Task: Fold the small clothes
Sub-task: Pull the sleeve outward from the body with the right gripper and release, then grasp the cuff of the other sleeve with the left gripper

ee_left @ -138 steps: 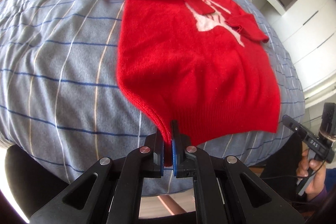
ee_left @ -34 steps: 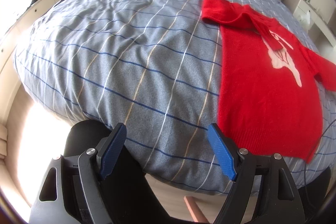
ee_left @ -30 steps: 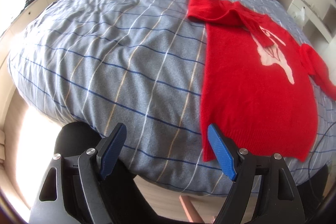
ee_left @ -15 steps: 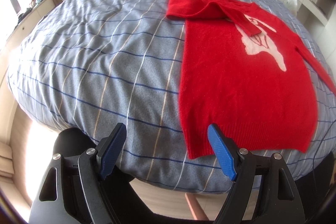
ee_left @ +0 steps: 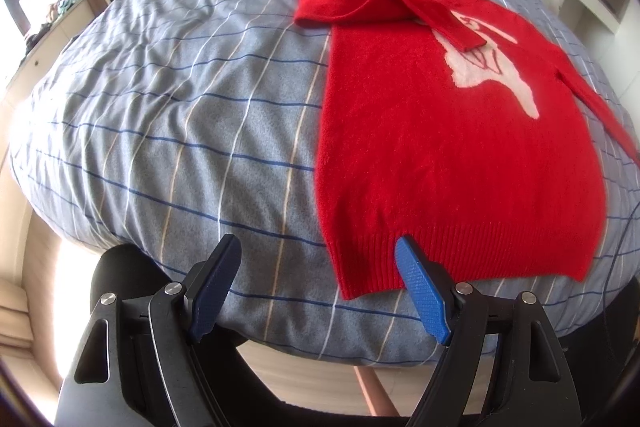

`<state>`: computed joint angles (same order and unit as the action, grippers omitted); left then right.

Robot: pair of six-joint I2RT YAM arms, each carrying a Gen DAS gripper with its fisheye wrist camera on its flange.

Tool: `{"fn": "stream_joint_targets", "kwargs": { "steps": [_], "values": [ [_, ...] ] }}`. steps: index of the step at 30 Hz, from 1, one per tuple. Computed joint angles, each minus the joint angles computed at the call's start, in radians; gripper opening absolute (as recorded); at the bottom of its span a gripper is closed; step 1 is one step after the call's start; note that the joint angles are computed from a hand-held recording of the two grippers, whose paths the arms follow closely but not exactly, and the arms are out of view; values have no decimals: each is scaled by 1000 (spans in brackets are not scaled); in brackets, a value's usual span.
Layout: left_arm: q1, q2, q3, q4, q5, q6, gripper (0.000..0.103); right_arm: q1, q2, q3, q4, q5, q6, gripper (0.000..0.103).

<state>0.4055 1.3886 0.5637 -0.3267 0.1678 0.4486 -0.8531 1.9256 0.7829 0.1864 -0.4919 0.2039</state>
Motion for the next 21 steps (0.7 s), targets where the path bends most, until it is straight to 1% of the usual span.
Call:
{"fn": "stream_joint_targets", "kwargs": {
  "steps": [2, 4, 9, 12, 13, 14, 16, 17, 18, 19, 20, 21],
  "values": [
    [-7, -14, -7, 7, -13, -3, 81, 30, -39, -45, 38, 105, -30, 3],
    [-13, -13, -3, 6, -20, -8, 81, 39, -49, -76, 82, 160, -46, 3],
    [-26, -37, -7, 1, -21, -14, 81, 39, -36, -111, 154, 177, -66, 3],
    [-29, -54, -15, 1, -13, -11, 82, 43, -59, -128, 161, 194, -83, 5],
    [-32, -55, -16, 2, -13, -13, 86, 41, -72, -139, 164, 200, -86, 8],
    [-32, -59, -19, 6, -13, -14, 90, 38, -85, -147, 162, 207, -91, 15],
    [-26, -77, -31, 21, -8, -20, 91, 40, -126, -177, 161, 254, -100, 19],
    [-19, -88, -36, 23, 6, -14, 92, 38, -154, -196, 158, 274, -106, 25],
    [-11, -97, -37, 17, 29, -6, 93, 34, -187, -219, 157, 287, -111, 35],
    [-2, -106, -39, 12, 58, 6, 97, 29, -226, -248, 160, 296, -115, 40],
    [3, -114, -41, 6, 81, 15, 98, 26, -271, -280, 166, 300, -118, 48],
    [3, -121, -44, 1, 94, 23, 98, 26, -322, -315, 170, 305, -122, 52]
  ]
}}
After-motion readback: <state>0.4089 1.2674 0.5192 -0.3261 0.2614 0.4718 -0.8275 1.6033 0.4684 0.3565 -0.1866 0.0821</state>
